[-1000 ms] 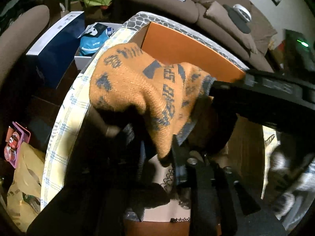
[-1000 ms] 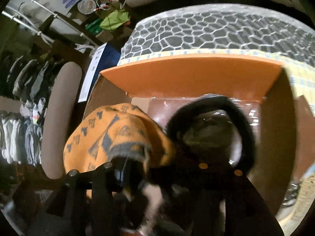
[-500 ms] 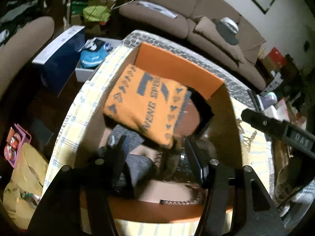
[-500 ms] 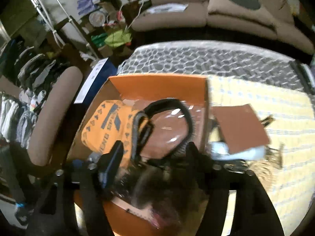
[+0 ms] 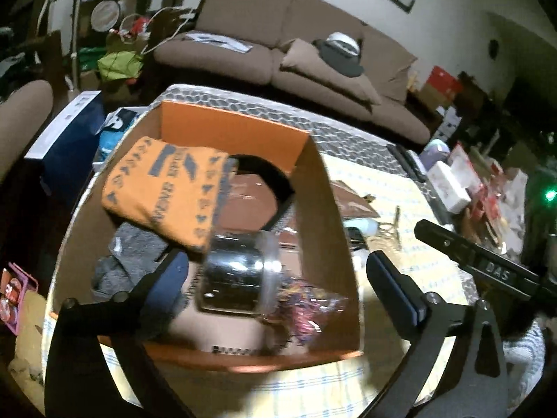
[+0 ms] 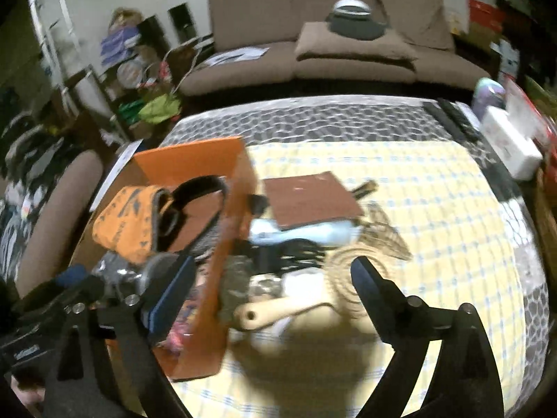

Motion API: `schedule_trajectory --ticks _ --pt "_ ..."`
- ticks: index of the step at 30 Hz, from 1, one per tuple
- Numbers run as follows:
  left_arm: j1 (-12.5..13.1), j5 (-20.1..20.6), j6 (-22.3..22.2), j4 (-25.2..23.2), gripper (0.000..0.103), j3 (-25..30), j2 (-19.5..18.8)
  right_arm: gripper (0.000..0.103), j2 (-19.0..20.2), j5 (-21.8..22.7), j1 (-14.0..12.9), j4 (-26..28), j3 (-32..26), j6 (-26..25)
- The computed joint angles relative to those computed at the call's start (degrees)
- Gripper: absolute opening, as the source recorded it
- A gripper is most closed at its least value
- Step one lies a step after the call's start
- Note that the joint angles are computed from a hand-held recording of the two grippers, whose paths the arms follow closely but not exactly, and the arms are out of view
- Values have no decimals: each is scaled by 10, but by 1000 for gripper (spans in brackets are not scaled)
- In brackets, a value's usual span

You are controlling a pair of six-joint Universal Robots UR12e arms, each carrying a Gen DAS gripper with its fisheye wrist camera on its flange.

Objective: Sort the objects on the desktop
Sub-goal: 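Lower the towel into the orange box and open both grippers, then grasp the wooden hairbrush by its handle with the left gripper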

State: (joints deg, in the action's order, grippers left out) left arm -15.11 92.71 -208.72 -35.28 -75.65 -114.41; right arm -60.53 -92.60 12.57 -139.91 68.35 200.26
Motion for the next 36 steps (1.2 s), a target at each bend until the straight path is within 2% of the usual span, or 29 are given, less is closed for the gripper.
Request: schedule_trajectory --ticks 2,6,10,13,17,22,25,30,33,36 --pt "-3 1 0 9 103 -1 -1 102 -8 -2 -7 -12 18 14" --pt "-15 17 33 14 103 7 -9 102 -22 -14 -20 -37 50 40" --pt "-32 30 100 7 103 26 -24 102 -33 -8 -38 -28 71 78" --pt "-49 49 164 -17 103 54 -41 102 -36 -19 -45 -22 78 81" --pt "-67 67 226 -37 103 88 -63 102 -39 0 -60 -10 85 94" --pt "-83 85 252 -96 103 153 -102 102 -40 9 -70 -2 89 96" --pt "-88 81 269 -123 103 187 -123 102 -45 25 -77 -6 97 111" --pt "-94 70 298 -213 103 259 -166 102 -50 49 -88 -11 107 127" --pt "-96 69 297 -266 103 302 -192 102 -52 61 -94 -10 112 136" --pt "-97 70 294 -299 103 336 -216 102 -56 75 -101 -15 119 149"
